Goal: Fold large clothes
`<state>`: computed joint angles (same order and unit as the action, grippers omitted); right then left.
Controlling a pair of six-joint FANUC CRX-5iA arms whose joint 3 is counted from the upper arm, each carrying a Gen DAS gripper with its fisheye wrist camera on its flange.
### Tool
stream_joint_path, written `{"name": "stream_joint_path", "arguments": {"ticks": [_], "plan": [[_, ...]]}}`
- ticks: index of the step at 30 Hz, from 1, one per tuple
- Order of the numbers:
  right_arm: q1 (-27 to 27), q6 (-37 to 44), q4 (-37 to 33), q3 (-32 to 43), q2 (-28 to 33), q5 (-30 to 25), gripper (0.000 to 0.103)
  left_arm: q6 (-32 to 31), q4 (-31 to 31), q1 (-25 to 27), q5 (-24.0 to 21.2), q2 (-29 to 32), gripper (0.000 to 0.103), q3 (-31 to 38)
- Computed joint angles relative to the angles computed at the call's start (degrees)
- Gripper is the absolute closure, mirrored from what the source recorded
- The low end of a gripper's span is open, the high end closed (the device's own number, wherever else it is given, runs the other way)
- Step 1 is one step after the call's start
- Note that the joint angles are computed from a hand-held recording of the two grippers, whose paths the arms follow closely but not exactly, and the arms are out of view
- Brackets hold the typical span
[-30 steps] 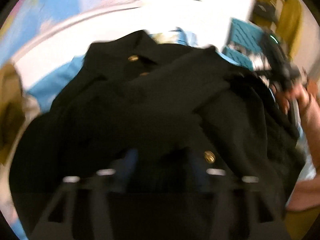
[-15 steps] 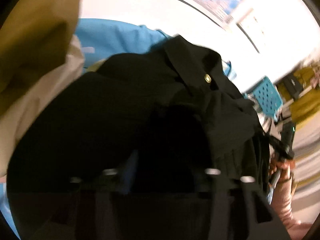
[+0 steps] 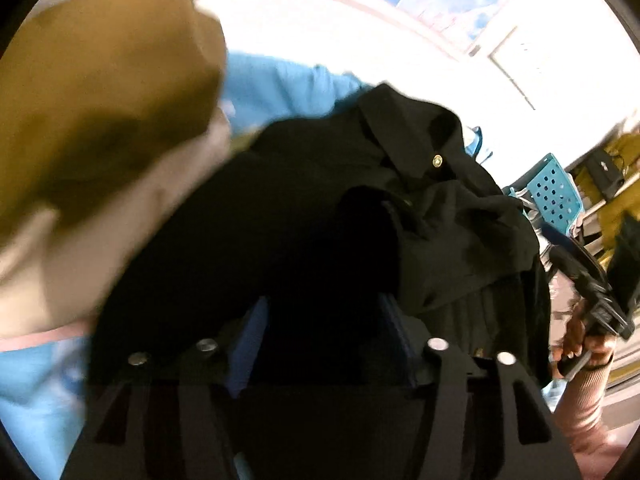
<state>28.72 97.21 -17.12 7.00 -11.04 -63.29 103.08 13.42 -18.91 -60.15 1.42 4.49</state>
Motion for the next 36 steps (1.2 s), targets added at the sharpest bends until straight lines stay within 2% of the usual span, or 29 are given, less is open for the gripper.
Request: {"name": "stream_joint_path", "arguments": {"ticks": [4, 6, 10, 13, 15, 19, 20, 21, 22, 23, 24, 25, 27, 29, 31, 32, 33, 36], "plan": [[5.2, 1.0, -1.9, 6.6, 9.0, -3.2, 0.051, 1.0, -7.5, -1.2, 0.9, -6.3, 0.031, -2.2], [6.7, -0.8, -1.1, 8.9, 12.7, -3.5, 0.049, 2.7, -11.6, -0.9, -0.6, -9.6, 0.029, -3.3], [8.4, -7.9, 2.4, 12.1, 18.7, -5.3, 0.048, 4.6, -14.7, 1.9, -3.6, -13.9, 0.024, -6.1], [8.9, -9.4, 4.1, 11.3, 18.1, -4.5, 0.046, -0.2, -11.2, 5.8, -5.7, -16.0, 0.021, -10.2], [10.2, -9.9, 5.6, 10.2, 16.6, -3.4, 0.041, -5.0, -6.0, 8.3, -5.6, -16.6, 0.021, -13.5], [12.8, -9.6, 8.1, 8.0, 13.6, -1.1, 0.041, -13.6, 1.4, 10.6, -4.4, -17.2, 0.021, -19.0], [12.9, -9.4, 8.0, 8.1, 13.6, -0.9, 0.041, -14.0, 0.9, 10.2, -3.7, -17.6, 0.023, -19.3], [13.2, -9.2, 8.0, 8.4, 13.7, -0.9, 0.041, -16.1, 2.0, 10.5, -2.9, -18.1, 0.037, -20.3], [14.4, -10.1, 9.8, 7.7, 13.6, 0.1, 0.041, -18.2, 4.0, 11.0, -2.4, -18.4, 0.058, -21.3], [15.1, -11.0, 11.1, 7.4, 13.7, 0.6, 0.04, -19.2, 5.2, 11.5, -2.3, -18.7, 0.068, -21.8], [15.4, -12.0, 11.9, 7.2, 13.7, 0.9, 0.04, -20.0, 6.1, 12.0, -2.4, -18.8, 0.087, -22.1], [15.4, -13.0, 11.4, 7.5, 14.0, 1.0, 0.04, -20.9, 8.0, 12.8, -2.0, -19.4, 0.093, -23.0], [15.6, -12.7, 11.5, 8.1, 14.4, 0.8, 0.045, -23.2, 13.5, 14.6, -0.8, -21.4, 0.097, -25.5], [17.3, -13.1, 15.0, 8.3, 15.8, 1.0, 0.047, -26.5, 19.6, 16.2, 0.9, -24.3, 0.097, -28.0], [18.2, -14.4, 18.0, 8.9, 17.6, 0.2, 0.045, -31.0, 25.8, 17.6, 1.2, -26.4, 0.097, -29.3], [17.9, -15.5, 17.6, 10.8, 19.7, -2.3, 0.043, -32.7, 27.9, 17.4, 1.2, -26.6, 0.097, -29.1], [17.8, -16.3, 17.4, 11.6, 20.5, -3.2, 0.042, -33.4, 28.4, 16.8, 1.1, -26.4, 0.097, -28.3], [18.4, -17.7, 18.7, 9.8, 18.2, -0.6, 0.037, -34.5, 28.5, 15.4, 0.1, -24.9, 0.094, -26.8]]}}
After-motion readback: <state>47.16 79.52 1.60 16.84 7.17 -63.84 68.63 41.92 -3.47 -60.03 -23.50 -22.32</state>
